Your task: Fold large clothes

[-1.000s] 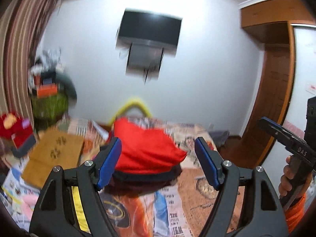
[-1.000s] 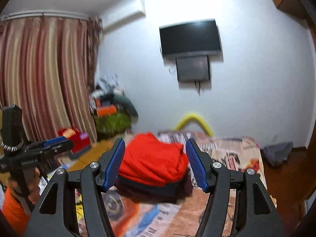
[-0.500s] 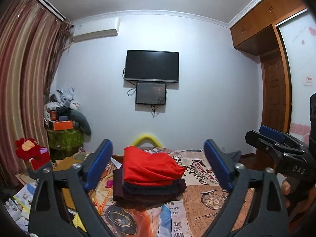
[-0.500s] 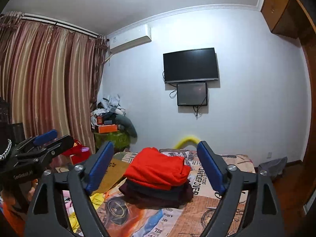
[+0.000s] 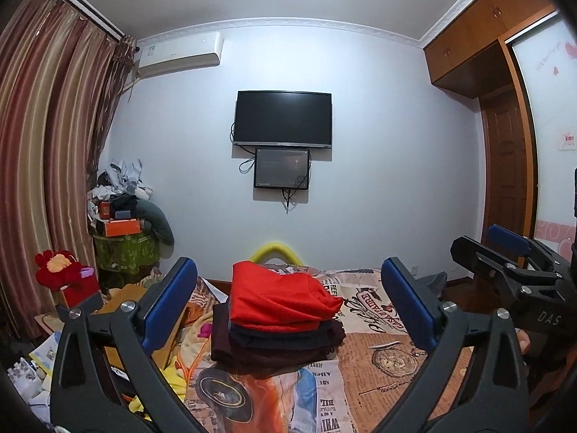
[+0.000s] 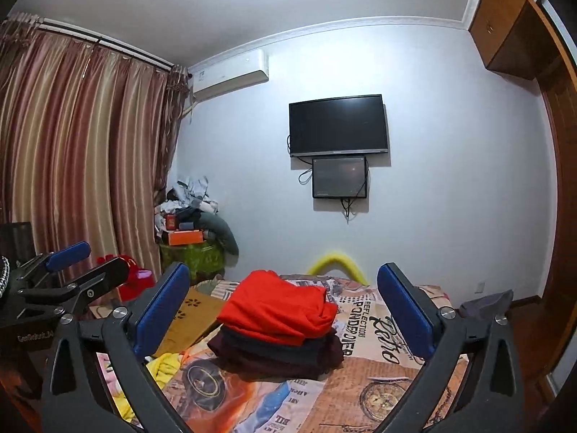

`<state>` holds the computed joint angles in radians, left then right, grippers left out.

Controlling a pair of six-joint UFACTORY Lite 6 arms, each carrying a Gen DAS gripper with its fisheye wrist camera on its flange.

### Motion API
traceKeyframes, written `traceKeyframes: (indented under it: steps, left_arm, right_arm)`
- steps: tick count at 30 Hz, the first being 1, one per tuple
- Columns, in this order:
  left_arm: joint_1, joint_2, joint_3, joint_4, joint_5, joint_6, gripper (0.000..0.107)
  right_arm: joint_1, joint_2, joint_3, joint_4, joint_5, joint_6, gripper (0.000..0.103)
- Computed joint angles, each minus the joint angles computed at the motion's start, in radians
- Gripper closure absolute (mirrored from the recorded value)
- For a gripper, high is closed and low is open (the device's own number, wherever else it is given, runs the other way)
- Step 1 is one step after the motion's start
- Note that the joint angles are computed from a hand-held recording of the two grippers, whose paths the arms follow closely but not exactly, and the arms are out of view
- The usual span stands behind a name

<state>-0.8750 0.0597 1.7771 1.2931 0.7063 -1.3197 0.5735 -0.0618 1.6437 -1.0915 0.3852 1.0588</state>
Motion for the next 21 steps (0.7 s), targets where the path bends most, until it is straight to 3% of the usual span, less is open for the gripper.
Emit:
traceKeyframes:
  steps: [5, 21]
  left_arm:
    - [-0.005, -0.007, -0.016, 0.005, 0.003, -0.013, 0.004]
    - [0.016, 0.026, -0.008, -0.012, -0.01, -0.007, 0.004]
  right_arm:
    - [0.006, -0.04, -0.06, -0.032, -0.002, 0.035, 0.0]
    - [-0.017, -0.058, -0.081, 0.097, 0.0, -0.052, 0.0]
